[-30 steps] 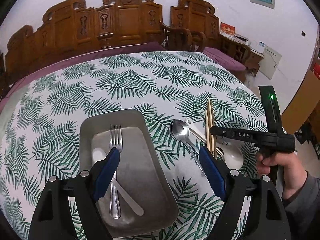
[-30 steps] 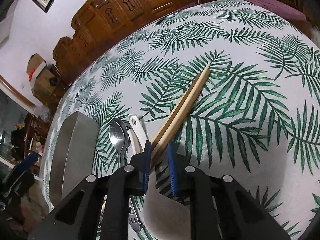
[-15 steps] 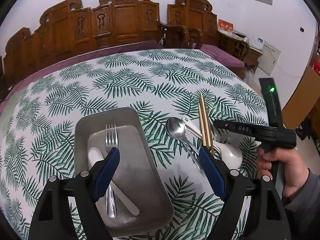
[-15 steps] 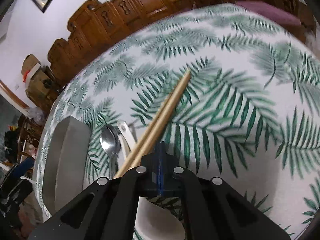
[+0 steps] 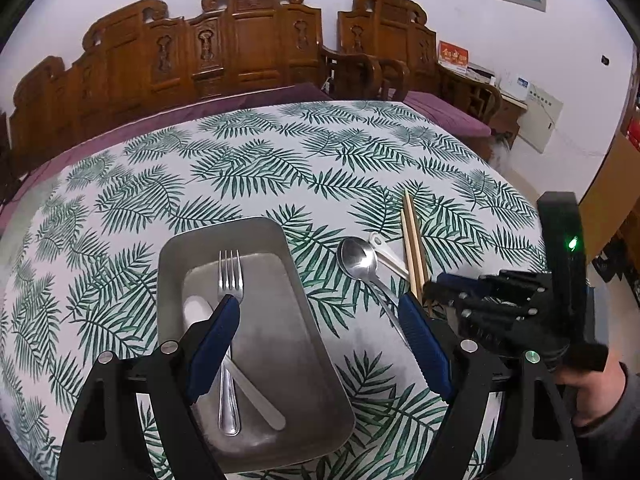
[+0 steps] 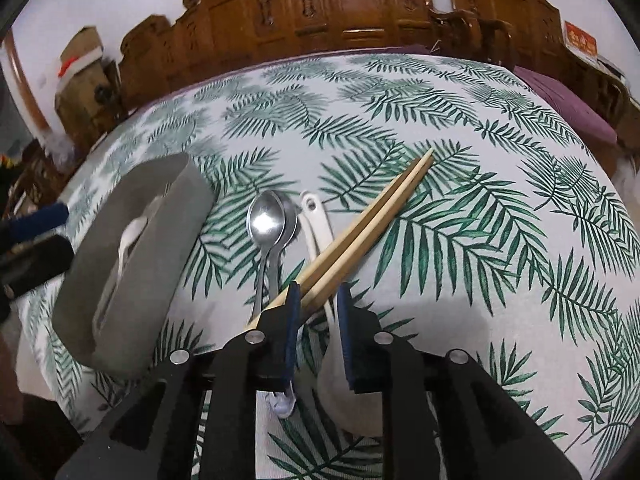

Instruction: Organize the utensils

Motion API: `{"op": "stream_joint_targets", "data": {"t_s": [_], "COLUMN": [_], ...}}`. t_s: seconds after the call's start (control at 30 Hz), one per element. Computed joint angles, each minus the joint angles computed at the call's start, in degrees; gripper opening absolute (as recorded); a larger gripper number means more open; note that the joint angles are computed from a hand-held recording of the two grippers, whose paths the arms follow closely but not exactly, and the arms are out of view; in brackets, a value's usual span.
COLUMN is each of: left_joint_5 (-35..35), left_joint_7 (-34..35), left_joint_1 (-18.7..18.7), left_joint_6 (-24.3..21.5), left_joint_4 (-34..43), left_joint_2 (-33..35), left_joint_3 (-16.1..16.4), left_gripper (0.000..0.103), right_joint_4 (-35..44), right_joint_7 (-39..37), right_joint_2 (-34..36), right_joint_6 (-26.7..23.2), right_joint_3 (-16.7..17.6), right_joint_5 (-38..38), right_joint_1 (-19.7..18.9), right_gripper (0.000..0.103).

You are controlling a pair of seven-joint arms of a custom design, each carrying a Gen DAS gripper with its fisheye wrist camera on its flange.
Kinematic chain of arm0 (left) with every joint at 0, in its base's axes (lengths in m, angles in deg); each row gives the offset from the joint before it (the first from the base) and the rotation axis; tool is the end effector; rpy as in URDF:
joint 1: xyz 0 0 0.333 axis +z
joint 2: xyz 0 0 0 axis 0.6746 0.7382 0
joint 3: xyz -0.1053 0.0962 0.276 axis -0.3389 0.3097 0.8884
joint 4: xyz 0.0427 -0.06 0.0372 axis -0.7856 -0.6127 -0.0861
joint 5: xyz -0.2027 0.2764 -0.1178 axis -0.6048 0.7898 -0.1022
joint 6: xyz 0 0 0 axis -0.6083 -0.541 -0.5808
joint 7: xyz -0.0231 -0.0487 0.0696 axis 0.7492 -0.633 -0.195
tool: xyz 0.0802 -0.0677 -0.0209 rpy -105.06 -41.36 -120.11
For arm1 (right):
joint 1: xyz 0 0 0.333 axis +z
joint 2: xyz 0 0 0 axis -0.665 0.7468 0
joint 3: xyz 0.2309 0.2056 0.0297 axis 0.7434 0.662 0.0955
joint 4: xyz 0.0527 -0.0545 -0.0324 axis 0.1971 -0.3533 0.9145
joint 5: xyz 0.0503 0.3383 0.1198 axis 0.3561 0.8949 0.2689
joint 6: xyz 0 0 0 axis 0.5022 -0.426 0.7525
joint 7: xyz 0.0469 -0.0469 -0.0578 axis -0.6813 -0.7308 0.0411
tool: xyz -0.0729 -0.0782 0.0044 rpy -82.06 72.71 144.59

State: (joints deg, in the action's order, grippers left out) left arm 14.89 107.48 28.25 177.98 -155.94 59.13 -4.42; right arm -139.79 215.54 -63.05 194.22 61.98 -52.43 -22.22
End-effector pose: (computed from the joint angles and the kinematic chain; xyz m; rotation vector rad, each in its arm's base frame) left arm 0.6481 -0.3051 0.4338 -1.1360 2.4758 -0.9884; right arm 0.5997 0.1954 0.3621 -1.5781 2.0506 -0.5120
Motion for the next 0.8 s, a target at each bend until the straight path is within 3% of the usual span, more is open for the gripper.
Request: {"op": "stream_joint_targets", "data": {"t_s": [0.13,0.23,0.37,0.6,0.8], "left_joint_5": [-0.05,-0.02,-0.13,0.64,1.29], "left_joint_7": [0.08,0.09,0.29,-0.35,-1.85], "left_joint_1": [0.08,0.06,0.01,-1.19,-2.68], "left_joint_6": [-0.02,-0.08,-0.07,0.14,1.09], "left_joint_4": [-0.1,-0.08,-0.04,-0.07,-0.02], "left_joint_2": [-0.08,-0.15,-0.09,0.26,0.71], "left_joint_3": [-0.09,-0.09,-0.26,-0.05,0.12], "left_gripper": [0.078,0.078,0.078,0.078,0.078], "right_joint_4": [2.58,3.04,1.78,-2.69,-5.94], "right_joint_7": [0.71,-0.8,0.37,4.05,7.48], "right_joint_2": [0.43,0.85,0.32,-3.35,-5.99], "right_joint_6": [-7.71,-10.24,-8.83,-6.31,-2.26], "right_joint_3": [-1.57,0.01,0.01,-0.82,-1.28], "right_joint_5": [-4.65,-4.54,-4.87,-8.09,-11.25], "right_joint_1": [2.86,1.6,0.56,-0.42,-2.18], "right_gripper": [0.021,0.022,0.021,0.006,0.006]}}
